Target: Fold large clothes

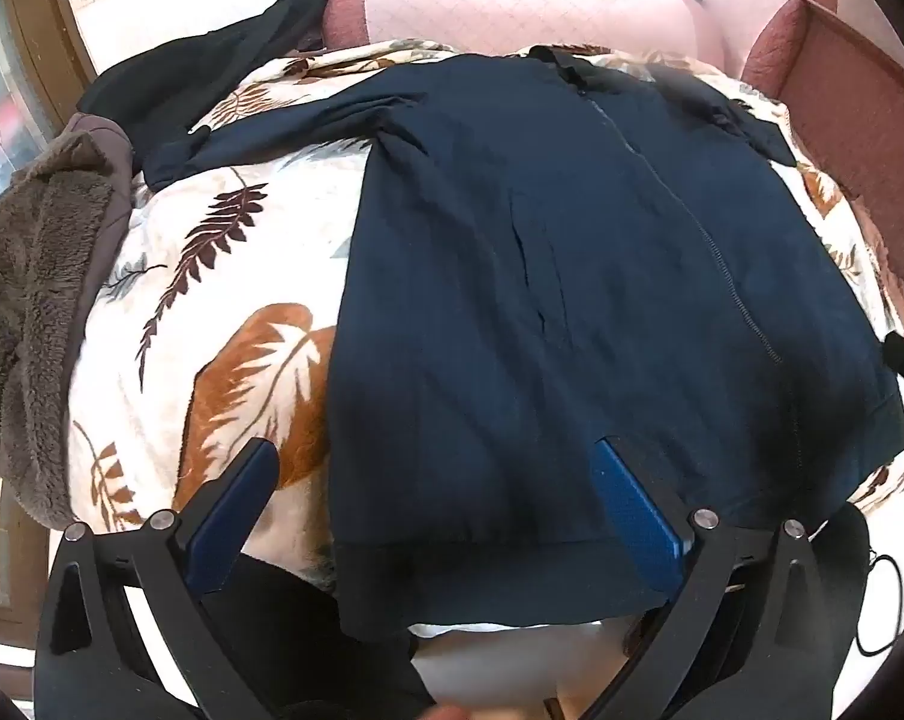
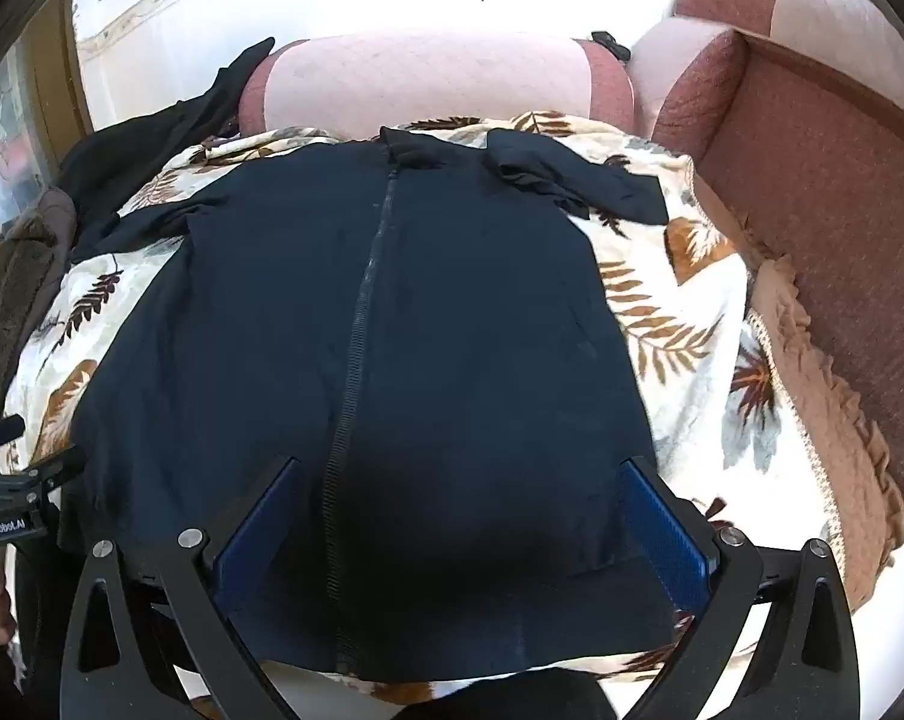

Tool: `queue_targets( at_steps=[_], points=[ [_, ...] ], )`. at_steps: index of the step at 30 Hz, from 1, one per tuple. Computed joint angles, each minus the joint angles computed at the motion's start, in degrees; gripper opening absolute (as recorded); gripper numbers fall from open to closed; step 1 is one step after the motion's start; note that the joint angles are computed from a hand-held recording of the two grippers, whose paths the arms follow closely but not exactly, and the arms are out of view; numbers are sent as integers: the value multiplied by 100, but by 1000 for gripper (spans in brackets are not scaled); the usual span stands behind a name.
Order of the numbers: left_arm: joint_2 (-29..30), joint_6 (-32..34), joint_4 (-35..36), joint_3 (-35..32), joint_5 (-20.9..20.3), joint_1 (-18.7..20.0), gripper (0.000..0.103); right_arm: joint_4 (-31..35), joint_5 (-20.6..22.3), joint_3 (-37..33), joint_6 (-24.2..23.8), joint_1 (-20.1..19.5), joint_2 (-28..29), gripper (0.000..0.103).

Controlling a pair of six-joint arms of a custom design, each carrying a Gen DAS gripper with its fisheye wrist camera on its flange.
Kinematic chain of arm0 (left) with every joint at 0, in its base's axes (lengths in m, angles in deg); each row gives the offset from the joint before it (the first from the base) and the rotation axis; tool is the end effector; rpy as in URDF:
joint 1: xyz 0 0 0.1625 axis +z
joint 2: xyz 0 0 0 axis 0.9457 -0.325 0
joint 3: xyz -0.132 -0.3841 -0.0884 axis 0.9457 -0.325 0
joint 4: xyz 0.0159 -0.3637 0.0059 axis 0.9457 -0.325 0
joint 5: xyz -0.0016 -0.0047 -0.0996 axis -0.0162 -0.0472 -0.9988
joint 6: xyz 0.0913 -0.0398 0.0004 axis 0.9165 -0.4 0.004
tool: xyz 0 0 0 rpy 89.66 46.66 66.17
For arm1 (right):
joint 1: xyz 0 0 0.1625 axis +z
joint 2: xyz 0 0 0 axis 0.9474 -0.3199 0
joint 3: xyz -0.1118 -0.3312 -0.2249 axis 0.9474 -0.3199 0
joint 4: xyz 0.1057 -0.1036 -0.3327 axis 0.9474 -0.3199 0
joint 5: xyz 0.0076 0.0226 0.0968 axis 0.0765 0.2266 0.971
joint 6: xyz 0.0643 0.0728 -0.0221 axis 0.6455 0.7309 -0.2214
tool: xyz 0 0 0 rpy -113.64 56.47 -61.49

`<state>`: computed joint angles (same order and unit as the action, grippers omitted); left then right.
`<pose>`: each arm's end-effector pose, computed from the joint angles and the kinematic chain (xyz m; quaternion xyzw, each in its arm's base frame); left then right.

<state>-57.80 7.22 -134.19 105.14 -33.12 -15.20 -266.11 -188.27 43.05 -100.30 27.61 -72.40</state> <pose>-0.1681 -0.6408 0.1659 -0.0169 0.8592 -0.2943 0.4182 0.1861 -0.6497 0.1659 0.2676 -0.8729 0.2569 0.3170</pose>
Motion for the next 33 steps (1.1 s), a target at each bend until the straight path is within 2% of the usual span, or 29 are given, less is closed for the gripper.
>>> queue_targets(
  at_steps=[4, 7, 8, 9, 10, 11, 14, 20, 27, 33],
  points=[
    [22, -313, 576, -137, 105, -46, 103, -254, -126, -44, -573, 26, -40, 103],
    [38, -266, 507, -154, 90, -51, 103, -1144, -413, -60, -1453, 55, 87, 103],
    [50, -237, 459, -150, 85, -54, 103, -1517, -626, -87, -1928, 89, 103, 103],
    [58, -179, 365, -117, 82, -47, 103, -1721, -654, -89, -2163, 57, 134, 103],
    [73, -144, 319, -120, 70, -47, 103, -1753, -707, -79, -2162, 35, 139, 103],
    [89, -115, 294, -131, 51, -49, 103, -1582, -745, -59, -1973, 1, 104, 103],
    [145, -29, 205, -164, -6, -55, 103, -687, -737, -31, -1015, -144, -36, 102],
    [226, 19, 259, -241, -49, -74, 103, -104, -263, 30, -238, -279, -80, 102],
    [231, -36, 207, -242, -112, -50, 103, 271, 40, 5, 49, -239, -33, 102],
    [215, -20, 168, -228, -134, -30, 103, 262, -54, -77, 103, -212, 50, 102]
  ],
)
